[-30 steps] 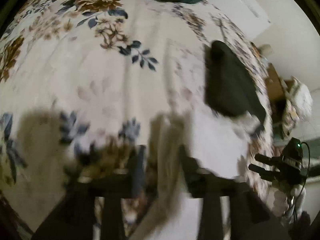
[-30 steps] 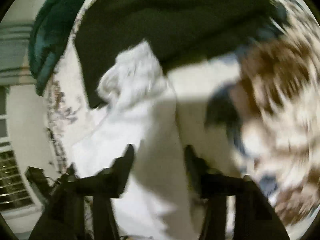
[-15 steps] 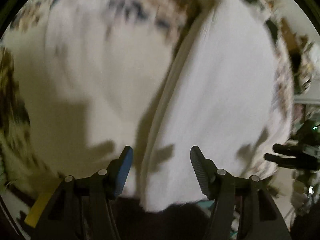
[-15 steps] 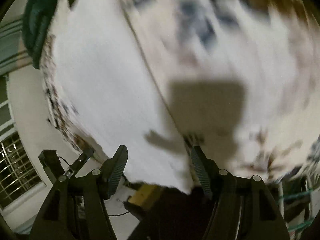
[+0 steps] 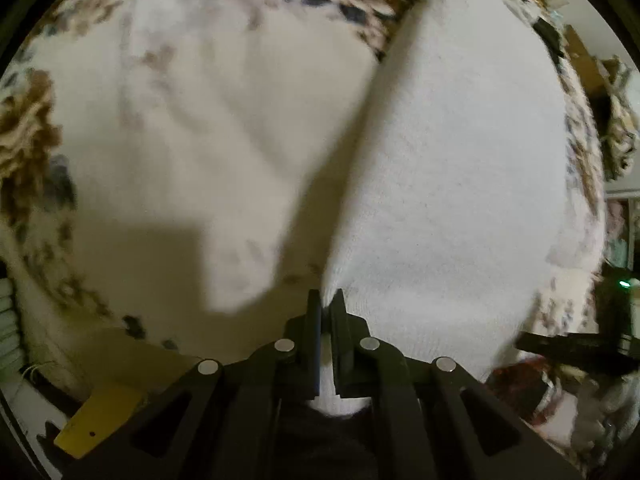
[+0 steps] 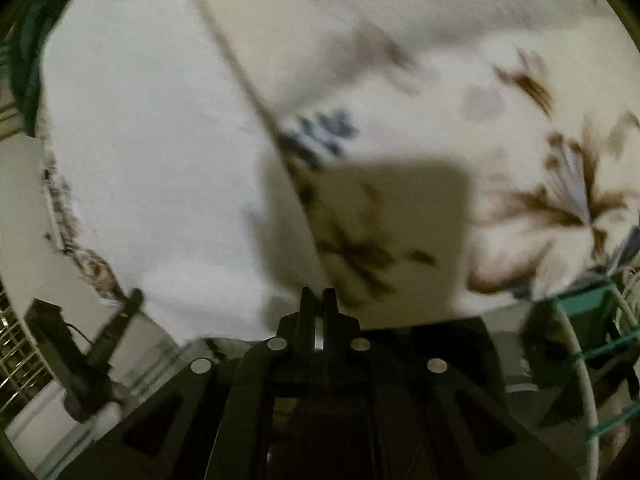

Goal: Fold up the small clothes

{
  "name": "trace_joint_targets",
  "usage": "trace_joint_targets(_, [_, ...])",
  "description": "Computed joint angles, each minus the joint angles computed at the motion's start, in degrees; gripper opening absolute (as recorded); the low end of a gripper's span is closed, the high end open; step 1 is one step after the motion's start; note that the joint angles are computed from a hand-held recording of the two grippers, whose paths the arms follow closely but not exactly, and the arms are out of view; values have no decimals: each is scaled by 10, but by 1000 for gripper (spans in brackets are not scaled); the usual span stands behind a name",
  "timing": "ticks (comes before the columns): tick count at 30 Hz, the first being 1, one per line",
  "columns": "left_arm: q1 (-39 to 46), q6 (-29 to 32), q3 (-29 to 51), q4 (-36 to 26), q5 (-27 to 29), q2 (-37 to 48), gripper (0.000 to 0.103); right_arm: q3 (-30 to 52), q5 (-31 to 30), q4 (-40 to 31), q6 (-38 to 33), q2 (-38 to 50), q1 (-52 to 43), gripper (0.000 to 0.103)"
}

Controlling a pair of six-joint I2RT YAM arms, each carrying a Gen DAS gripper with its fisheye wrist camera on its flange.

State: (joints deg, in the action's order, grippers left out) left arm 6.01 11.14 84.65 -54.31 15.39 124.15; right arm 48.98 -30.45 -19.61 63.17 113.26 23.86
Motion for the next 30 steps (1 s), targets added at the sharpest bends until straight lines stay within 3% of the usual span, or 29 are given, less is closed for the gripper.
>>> trace_joint_targets(2, [6,4,18,-21,32,7,12,23,7,-25,-18,25,7,1])
trace_joint_targets(3, [9,3,22,-24,40,9,17,15,0,-5,-16,22,7,3])
trace_joint_targets(5, [25,4,17,-18,66,7,50,-15,-15,40,-12,2,0,16])
trace_joint_targets(7, [44,4,21,-15,99,24,63,-50,-30,97,7,-16,-10,51])
trace_joint_targets(11, [35,7,34,-30,124,87,63,-87,-75,246,65,14,-4,56])
trace_joint_targets(14, [4,20,-12,14,106,55,63,-59,-110,305,81,88,1,56])
trace_joint_targets(16, [-13,19,-40,38,103,34,62,-48,-126,380,133,132,21,56])
trace_joint_targets(17, [-19,13,-47,47,99,27,46,-44,-122,403,151,144,33,58])
trace_joint_targets(19, [-26,-2,-57,57,89,20,12,-7,-108,407,175,162,56,58])
trace_joint_targets(20, [-24,-14,-59,60,95,18,12,12,-97,388,174,166,67,58])
trace_joint_targets(21, [-25,-30,-67,68,95,11,12,17,-89,383,177,163,73,50])
trace_joint_targets(22, [-23,-41,-67,65,97,6,12,24,-83,369,173,160,72,20])
trace_joint_targets(23, [-21,-46,-76,66,100,-4,11,39,-75,347,173,160,80,19])
trace_joint_targets(26, [-22,-61,-87,55,108,-34,11,15,-62,384,209,138,81,16])
trace_joint_targets(30, [-13,-60,-47,2,122,-64,11,21,-47,380,224,85,84,15])
